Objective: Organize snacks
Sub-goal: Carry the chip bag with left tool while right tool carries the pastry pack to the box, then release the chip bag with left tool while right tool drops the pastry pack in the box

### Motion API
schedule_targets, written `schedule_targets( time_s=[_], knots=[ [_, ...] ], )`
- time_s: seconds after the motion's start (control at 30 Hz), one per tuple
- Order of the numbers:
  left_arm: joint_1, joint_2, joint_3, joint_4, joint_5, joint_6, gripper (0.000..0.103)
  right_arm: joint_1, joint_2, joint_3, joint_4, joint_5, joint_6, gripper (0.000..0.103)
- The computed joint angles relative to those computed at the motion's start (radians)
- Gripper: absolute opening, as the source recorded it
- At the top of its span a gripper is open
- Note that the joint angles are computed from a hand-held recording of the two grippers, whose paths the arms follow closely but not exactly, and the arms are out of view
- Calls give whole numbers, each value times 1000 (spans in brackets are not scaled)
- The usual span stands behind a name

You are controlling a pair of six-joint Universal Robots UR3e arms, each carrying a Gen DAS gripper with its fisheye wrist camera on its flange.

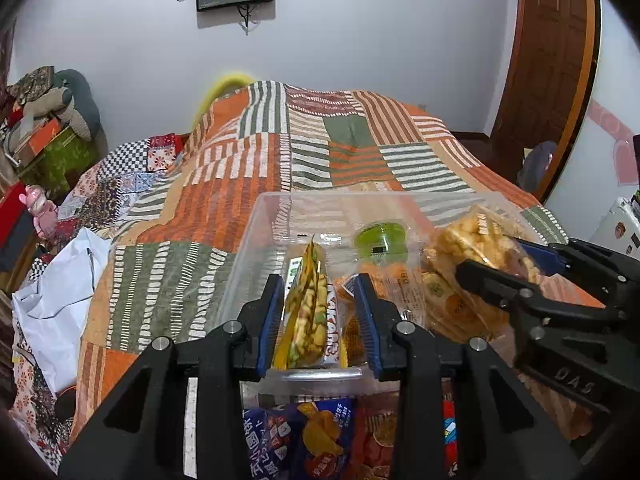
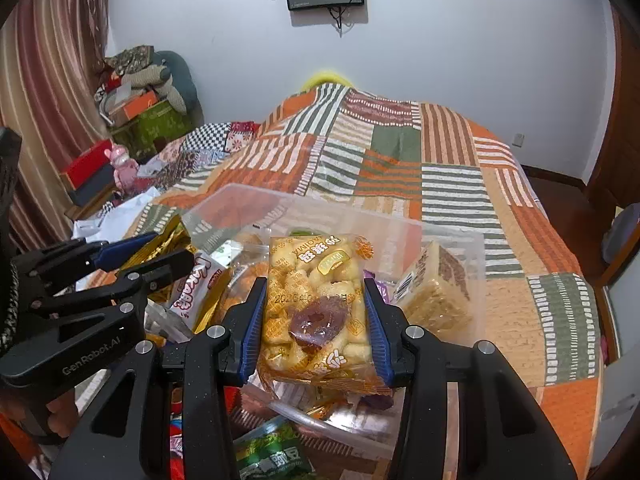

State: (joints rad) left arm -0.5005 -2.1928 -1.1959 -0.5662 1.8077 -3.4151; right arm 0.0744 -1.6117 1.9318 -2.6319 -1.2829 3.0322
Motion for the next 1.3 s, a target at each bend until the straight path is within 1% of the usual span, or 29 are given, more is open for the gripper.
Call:
schedule_targets(
  time_s=[0.2,0.27,0.3,0.37,0.4,0.5,0.57,0.7,0.77,0.9,0.97,1.1,1.23,1.3],
  knots=[
    [1,-18,18,-5,-1,0,36,8,17,-8,18,-8,-2,42],
    [3,-12,12,-5,-5,-4,38,6,19,-11,18,-5,6,42],
    [2,-9,11,-10,-4,-5,40,4,14,-9,19,-7,10,42],
    [1,-2,4,-11,-2,-7,50,0,3,-7,23,-6,13,43],
    [-2,7,-6,-5,-1,-6,52,-7,-8,-5,34,1,13,44],
    [-13,34,-33,10,12,0,61,-19,-28,-2,50,17,10,45],
    [-19,54,-48,17,23,-3,70,-24,-46,1,63,24,3,46],
    [-29,120,-101,27,38,-20,75,-33,-97,11,93,37,-15,48],
    [-33,152,-130,26,44,-30,80,-38,-129,22,107,45,-22,50],
    [-46,222,-209,28,59,-38,81,-61,-211,59,137,69,-42,56],
    [-50,254,-254,36,64,-37,85,-73,-248,75,154,81,-53,57],
    [-60,316,-346,38,72,-43,88,-106,-346,131,196,106,-86,65],
    [-58,355,-429,46,70,-58,88,-117,-404,184,212,98,-111,65],
    [-48,369,-469,44,50,-68,88,-124,-426,206,226,95,-126,66]
  ],
)
